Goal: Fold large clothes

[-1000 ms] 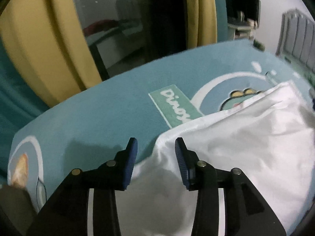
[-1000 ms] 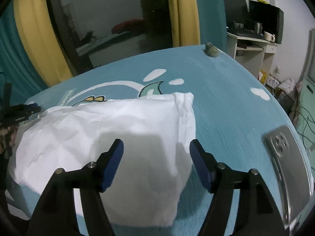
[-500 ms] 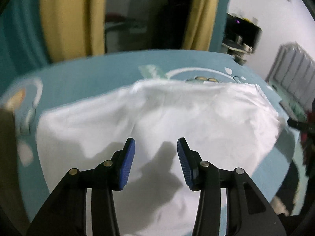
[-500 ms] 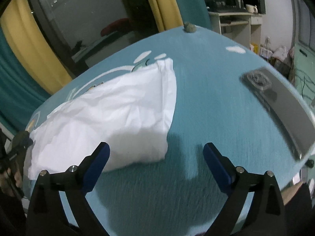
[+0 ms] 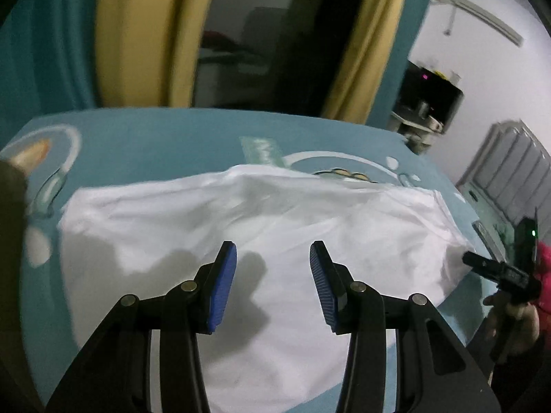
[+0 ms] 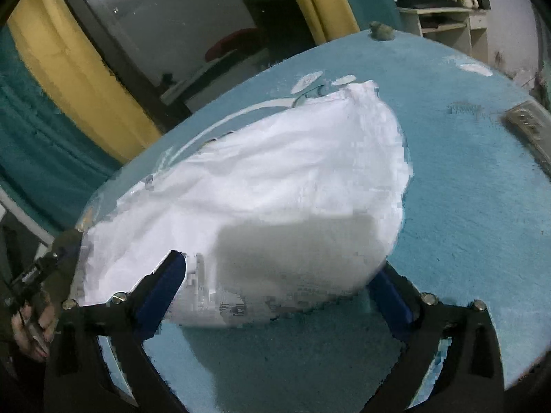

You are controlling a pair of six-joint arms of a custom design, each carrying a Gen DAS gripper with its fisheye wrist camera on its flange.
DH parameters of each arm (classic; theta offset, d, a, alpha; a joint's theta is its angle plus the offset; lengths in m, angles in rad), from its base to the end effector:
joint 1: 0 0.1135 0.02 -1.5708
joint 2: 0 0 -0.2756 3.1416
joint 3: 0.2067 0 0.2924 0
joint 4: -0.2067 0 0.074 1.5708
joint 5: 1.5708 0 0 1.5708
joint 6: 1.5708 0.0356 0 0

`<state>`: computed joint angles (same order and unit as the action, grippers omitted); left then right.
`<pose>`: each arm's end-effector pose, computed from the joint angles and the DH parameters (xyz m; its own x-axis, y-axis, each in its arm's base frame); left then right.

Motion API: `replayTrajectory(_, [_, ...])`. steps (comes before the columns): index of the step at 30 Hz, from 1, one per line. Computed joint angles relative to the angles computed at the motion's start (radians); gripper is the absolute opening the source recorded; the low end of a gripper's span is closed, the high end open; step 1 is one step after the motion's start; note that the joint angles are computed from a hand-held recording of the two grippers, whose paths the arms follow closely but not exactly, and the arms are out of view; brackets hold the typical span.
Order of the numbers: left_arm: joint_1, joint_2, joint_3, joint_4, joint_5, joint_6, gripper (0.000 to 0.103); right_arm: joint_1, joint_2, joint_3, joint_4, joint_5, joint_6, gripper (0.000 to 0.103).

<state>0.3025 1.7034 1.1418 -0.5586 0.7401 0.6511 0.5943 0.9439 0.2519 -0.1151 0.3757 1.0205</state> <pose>0.3644 0.0886 0.1948 -0.6469 0.2669 -0.7143 0.5688 0.7928 -0.2189 0.1656 0.0961 0.1229 -0.5777 0.5666 -0.5876 0.3477 0.8221 0.4509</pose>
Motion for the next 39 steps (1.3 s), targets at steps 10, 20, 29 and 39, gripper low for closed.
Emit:
replayTrajectory(10, [-0.165,0.114,0.0,0.091,-0.086,-0.139,0.047,-0.138,0.116,-0.025,0.302,-0.167,-0.043,0.103])
replayTrajectory(20, [-0.183,0.128,-0.034,0.16,-0.1,-0.152,0.048,-0.168,0.403,0.111,0.508,-0.247,-0.102,0.103])
replayTrajectory(29, [-0.192,0.112,-0.055,0.186,-0.126,-0.149,0.047,-0.153,0.579,0.213,0.6,-0.343,-0.129,0.049])
replayTrajectory(39, [-0.195,0.106,-0.062,0.195,-0.129,-0.149,0.048,-0.003,0.445,0.365,0.304,-0.126,-0.288,0.032])
